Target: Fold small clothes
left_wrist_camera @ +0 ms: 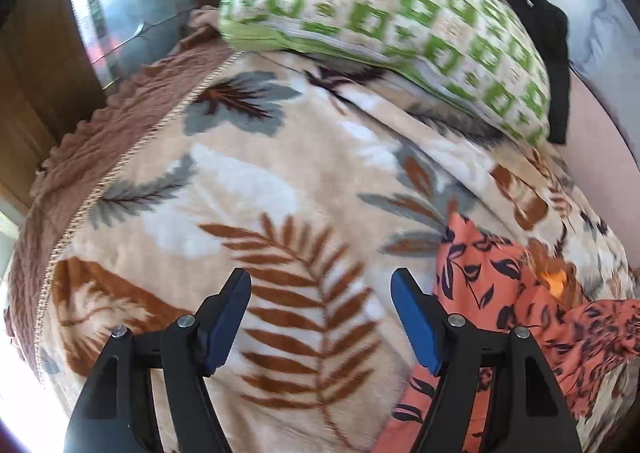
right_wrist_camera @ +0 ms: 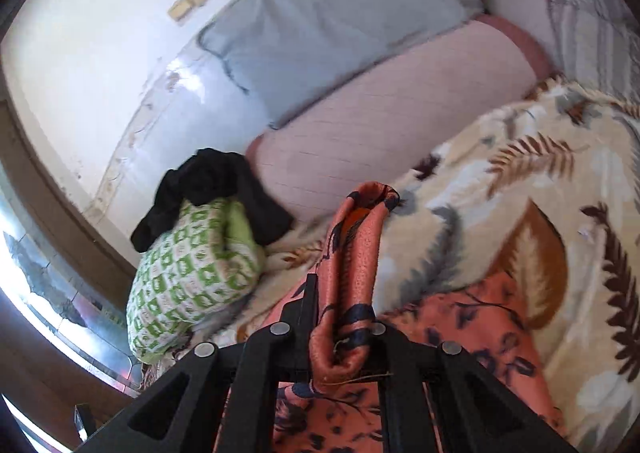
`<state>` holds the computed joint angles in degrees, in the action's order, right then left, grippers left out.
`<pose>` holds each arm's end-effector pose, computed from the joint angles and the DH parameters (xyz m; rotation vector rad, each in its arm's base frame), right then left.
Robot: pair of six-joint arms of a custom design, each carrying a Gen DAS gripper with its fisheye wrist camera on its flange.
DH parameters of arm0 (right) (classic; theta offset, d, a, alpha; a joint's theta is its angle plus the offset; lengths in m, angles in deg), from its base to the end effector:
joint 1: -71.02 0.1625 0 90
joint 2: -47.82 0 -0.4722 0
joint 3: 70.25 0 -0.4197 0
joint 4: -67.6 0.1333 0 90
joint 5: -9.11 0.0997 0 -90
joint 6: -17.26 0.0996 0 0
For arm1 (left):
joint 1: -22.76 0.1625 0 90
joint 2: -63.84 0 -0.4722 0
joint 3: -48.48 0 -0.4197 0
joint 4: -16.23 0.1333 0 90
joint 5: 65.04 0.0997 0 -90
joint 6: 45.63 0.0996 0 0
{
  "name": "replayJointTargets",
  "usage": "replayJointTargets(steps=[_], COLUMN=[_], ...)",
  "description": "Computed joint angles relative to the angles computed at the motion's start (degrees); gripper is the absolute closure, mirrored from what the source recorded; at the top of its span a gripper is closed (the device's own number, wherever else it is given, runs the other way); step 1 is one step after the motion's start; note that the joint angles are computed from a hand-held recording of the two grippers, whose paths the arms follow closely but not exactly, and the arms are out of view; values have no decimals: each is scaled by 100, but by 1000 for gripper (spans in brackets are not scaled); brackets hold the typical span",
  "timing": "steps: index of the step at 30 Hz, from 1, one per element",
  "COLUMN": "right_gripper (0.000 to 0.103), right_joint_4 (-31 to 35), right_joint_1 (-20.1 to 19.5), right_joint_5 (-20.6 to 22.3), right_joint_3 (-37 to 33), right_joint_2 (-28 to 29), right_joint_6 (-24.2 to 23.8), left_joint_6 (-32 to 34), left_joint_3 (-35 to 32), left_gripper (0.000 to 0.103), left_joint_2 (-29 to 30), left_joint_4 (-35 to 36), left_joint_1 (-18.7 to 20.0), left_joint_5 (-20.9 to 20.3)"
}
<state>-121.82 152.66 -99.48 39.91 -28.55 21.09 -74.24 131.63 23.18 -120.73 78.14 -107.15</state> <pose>0.0151 -0.5957 0.4398 -0.5012 -2.3338 1.5142 -0.2683 -0.7533 0.1279 0.0840 2.3913 -0.6365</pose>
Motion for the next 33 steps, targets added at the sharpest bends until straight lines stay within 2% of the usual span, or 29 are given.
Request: replayJointTargets(steps=[1,4,6,7,8,9,10,11,13,15,18,19,21,22,24,25,26,27,29,30,32,33], right_gripper=[91,88,82,71,48,35,30,30,30,31,35,41,46,46,50,59,79,87,88,87,83,83], right_joint_4=[167,358,112,-39,-118,-164,-177,-200,-192,-84,142,350,722,969,1695,2008,2081,1914,1888,1682,1203,1118], right_joint_1=[-181,-789,-1094,-1210,-1236,-1282,-1330,-1381,-1436,-1254,-896,-806,-632,-528,-350,-360,-413,-460,-477,-421,-250,-183], right_joint_5=[27,563,831,842,713,581,529,661,1186,1341,1466,1480,1207,858,-247,-703,-934,-925,-745,-768,-874,-776], right_joint_3=[155,620,932,1074,1151,1225,1240,1256,1247,1152,1001,938,830,737,432,312,275,290,304,348,425,451], right_joint_2=[-178,-681,-926,-1029,-1073,-1152,-1227,-1289,-1367,-1308,-1089,-1016,-816,-691,-376,-211,-131,-131,-227,-242,-212,-219], right_joint_6=[227,713,903,926,973,1082,1184,1217,1008,626,-21,-158,-368,-461,-431,-285,-160,-133,108,70,-339,-479], left_joint_6=[191,859,1266,1408,1533,1612,1633,1586,1422,1305,1255,1329,1431,1491,1726,1873,1975,2000,1872,1859,2253,2478], left_joint_3=[-26,13,38,46,58,67,55,11,-74,-104,-110,-86,-85,-75,-24,-8,-5,-24,-11,35,204,284], left_gripper=[30,30,30,30,30,30,30,30,30,30,22,18,14,11,10,10,10,10,11,12,12,12], left_joint_2=[102,353,508,569,635,684,730,772,831,870,935,936,937,926,914,913,915,916,873,853,813,803], left_joint_4=[-23,-305,-504,-547,-608,-655,-638,-527,-333,-267,-100,-152,-114,-74,-164,-207,-221,-191,-258,-451,-1284,-1719], left_joint_1=[-62,-278,-405,-455,-493,-513,-519,-509,-465,-421,-390,-390,-390,-381,-369,-372,-378,-376,-373,-390,-462,-509], left_joint_5=[-90,-242,-217,-151,-61,13,76,123,141,116,145,194,252,259,254,265,288,290,224,227,134,26])
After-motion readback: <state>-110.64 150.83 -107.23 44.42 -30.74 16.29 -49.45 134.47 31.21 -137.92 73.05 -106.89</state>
